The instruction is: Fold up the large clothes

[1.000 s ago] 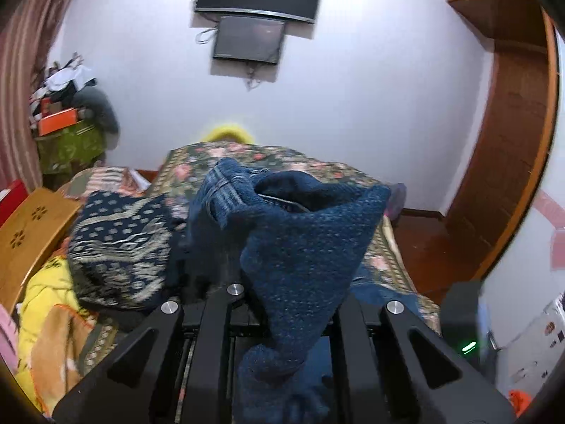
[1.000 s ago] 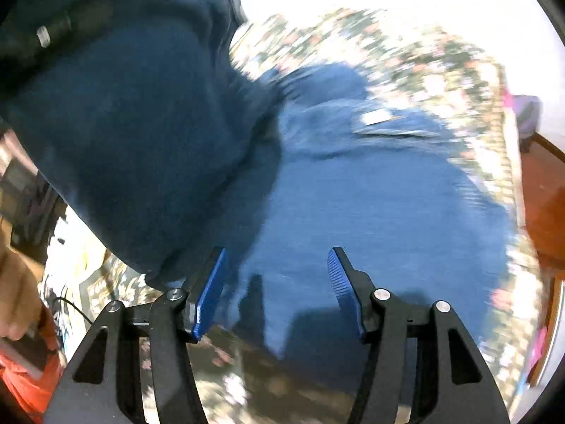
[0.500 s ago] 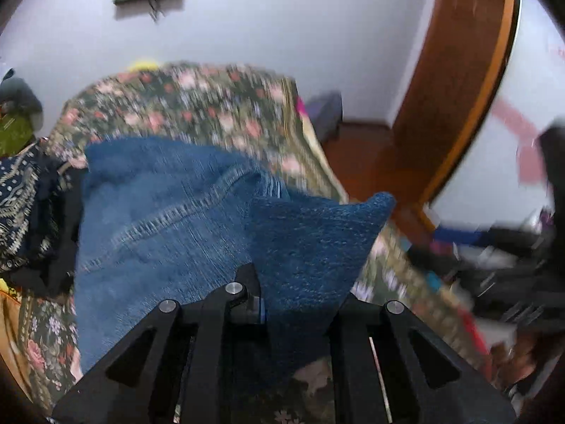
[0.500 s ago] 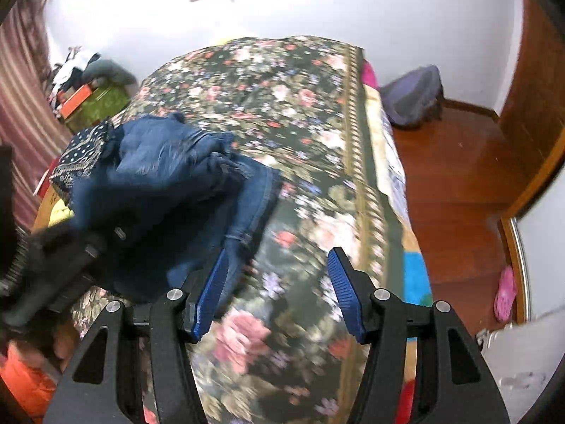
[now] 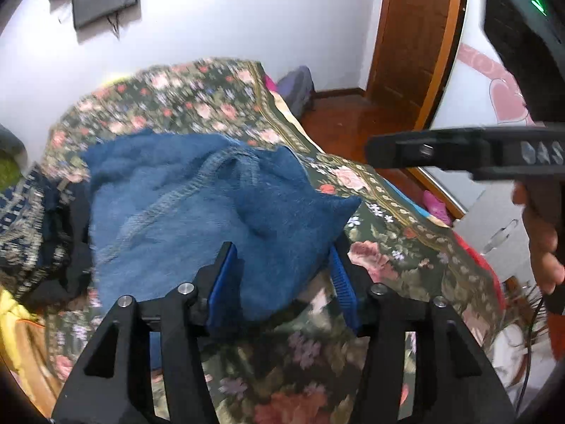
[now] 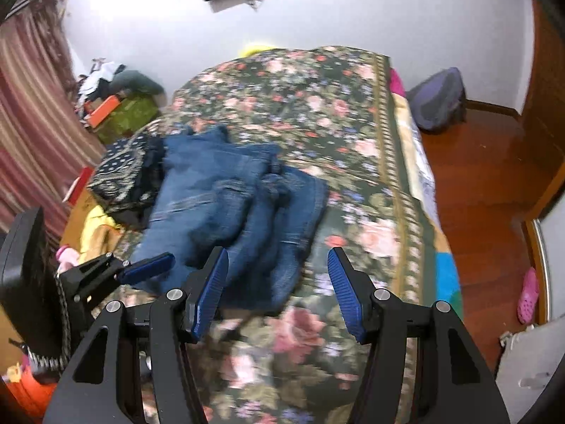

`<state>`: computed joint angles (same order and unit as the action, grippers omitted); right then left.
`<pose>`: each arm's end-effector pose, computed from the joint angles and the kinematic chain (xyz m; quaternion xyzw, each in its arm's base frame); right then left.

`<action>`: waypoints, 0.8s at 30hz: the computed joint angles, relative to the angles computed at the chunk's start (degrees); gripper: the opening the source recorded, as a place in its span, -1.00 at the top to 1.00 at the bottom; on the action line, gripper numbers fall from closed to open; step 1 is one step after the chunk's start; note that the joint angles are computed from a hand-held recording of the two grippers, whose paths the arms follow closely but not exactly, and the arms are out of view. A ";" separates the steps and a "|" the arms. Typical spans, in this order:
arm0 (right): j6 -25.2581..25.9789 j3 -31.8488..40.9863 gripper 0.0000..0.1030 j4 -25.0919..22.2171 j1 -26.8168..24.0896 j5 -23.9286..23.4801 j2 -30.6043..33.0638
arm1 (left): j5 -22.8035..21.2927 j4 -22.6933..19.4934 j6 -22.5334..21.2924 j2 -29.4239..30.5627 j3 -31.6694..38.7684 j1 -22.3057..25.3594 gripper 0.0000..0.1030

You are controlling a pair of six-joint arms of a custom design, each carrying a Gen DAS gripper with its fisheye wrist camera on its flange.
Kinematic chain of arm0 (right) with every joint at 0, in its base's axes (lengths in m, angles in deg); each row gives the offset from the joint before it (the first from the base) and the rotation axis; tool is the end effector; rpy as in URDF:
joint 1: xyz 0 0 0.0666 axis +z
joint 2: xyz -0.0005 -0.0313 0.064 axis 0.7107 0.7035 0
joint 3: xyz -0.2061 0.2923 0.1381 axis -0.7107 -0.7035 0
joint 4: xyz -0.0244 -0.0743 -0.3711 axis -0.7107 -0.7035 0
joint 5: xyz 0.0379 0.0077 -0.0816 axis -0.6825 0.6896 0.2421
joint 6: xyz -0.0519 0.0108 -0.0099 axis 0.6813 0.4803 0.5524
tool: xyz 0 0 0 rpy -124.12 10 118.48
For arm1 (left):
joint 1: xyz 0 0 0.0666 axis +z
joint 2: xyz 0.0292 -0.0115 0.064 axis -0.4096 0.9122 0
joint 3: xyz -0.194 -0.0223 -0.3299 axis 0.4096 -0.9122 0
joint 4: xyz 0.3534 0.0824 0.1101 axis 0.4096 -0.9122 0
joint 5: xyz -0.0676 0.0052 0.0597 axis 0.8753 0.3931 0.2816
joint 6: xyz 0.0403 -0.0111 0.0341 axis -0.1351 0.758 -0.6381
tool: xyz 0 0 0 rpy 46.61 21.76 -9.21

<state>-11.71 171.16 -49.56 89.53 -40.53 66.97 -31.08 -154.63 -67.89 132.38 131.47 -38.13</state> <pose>0.3166 0.2949 0.5523 0.0152 0.9310 0.1433 0.3354 0.3195 -0.0908 0.5130 0.3027 0.8774 -0.1293 0.3491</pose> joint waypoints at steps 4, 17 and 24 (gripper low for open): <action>1.02 2.82 -0.20 1.14 0.90 -0.75 2.83 | -2.44 3.10 -0.92 -3.15 -1.84 3.45 -0.17; -1.66 1.59 -0.30 -0.23 -0.46 -5.84 8.56 | -1.22 2.12 2.98 4.94 -1.66 15.54 -0.32; 0.84 0.88 -0.51 -0.87 0.62 -1.63 7.79 | 6.84 -1.20 4.65 8.52 0.34 19.51 -0.54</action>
